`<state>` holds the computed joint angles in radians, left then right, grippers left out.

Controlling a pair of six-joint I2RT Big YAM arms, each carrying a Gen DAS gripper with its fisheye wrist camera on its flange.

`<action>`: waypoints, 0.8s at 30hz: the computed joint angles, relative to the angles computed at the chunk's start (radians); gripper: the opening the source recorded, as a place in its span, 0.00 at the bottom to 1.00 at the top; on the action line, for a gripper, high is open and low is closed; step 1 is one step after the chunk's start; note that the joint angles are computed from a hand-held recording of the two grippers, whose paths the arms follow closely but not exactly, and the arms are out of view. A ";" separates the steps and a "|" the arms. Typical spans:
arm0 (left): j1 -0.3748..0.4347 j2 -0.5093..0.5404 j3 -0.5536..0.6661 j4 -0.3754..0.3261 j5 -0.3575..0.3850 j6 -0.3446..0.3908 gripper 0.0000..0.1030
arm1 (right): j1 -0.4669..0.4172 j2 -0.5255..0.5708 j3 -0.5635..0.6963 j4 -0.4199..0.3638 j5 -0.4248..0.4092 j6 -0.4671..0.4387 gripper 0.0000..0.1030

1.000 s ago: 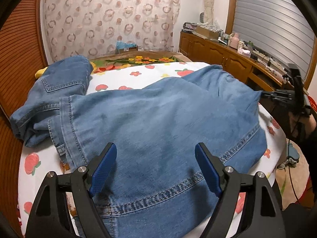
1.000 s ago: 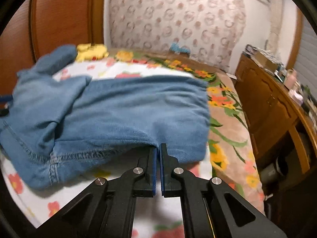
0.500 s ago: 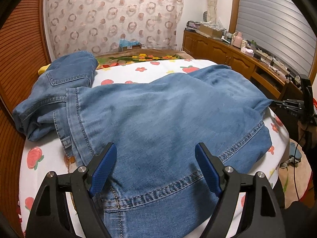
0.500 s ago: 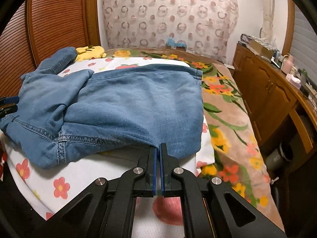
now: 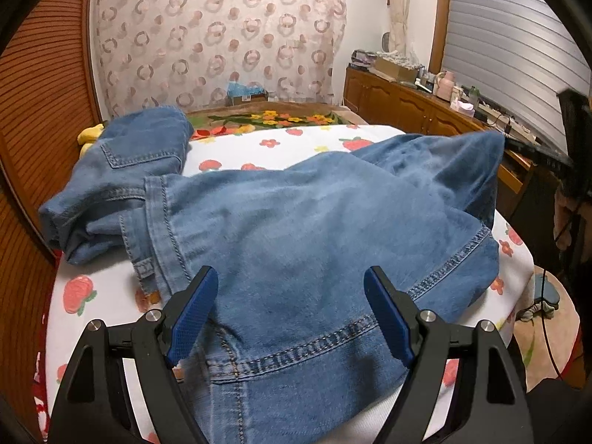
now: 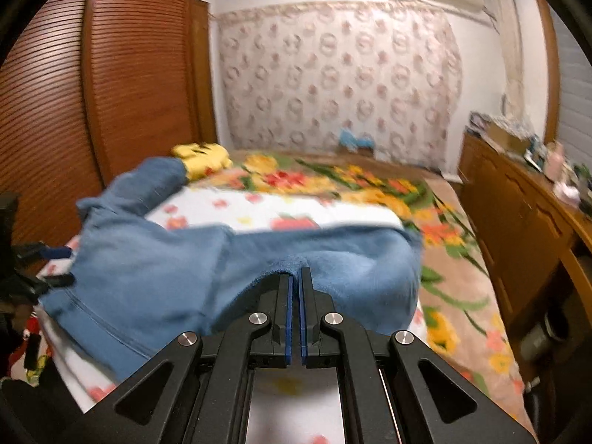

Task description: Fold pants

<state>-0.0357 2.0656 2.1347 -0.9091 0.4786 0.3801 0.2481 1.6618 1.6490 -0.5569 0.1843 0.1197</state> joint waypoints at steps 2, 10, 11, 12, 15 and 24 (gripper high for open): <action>0.004 -0.006 -0.004 0.006 0.003 -0.002 0.79 | 0.014 0.019 0.045 0.003 -0.025 -0.015 0.02; 0.024 -0.032 -0.029 0.035 0.010 -0.017 0.79 | 0.069 0.130 0.269 -0.062 -0.206 -0.089 0.02; 0.027 -0.033 -0.030 0.037 0.010 -0.019 0.79 | 0.078 0.150 0.298 -0.088 -0.230 -0.096 0.02; 0.029 -0.035 -0.035 0.041 0.012 -0.021 0.79 | 0.082 0.172 0.323 -0.109 -0.250 -0.101 0.02; 0.033 -0.034 -0.035 0.042 0.014 -0.024 0.79 | 0.087 0.224 0.366 -0.197 -0.293 -0.122 0.02; 0.029 -0.023 -0.024 0.034 0.018 -0.026 0.79 | 0.057 0.226 0.350 -0.283 -0.307 -0.097 0.11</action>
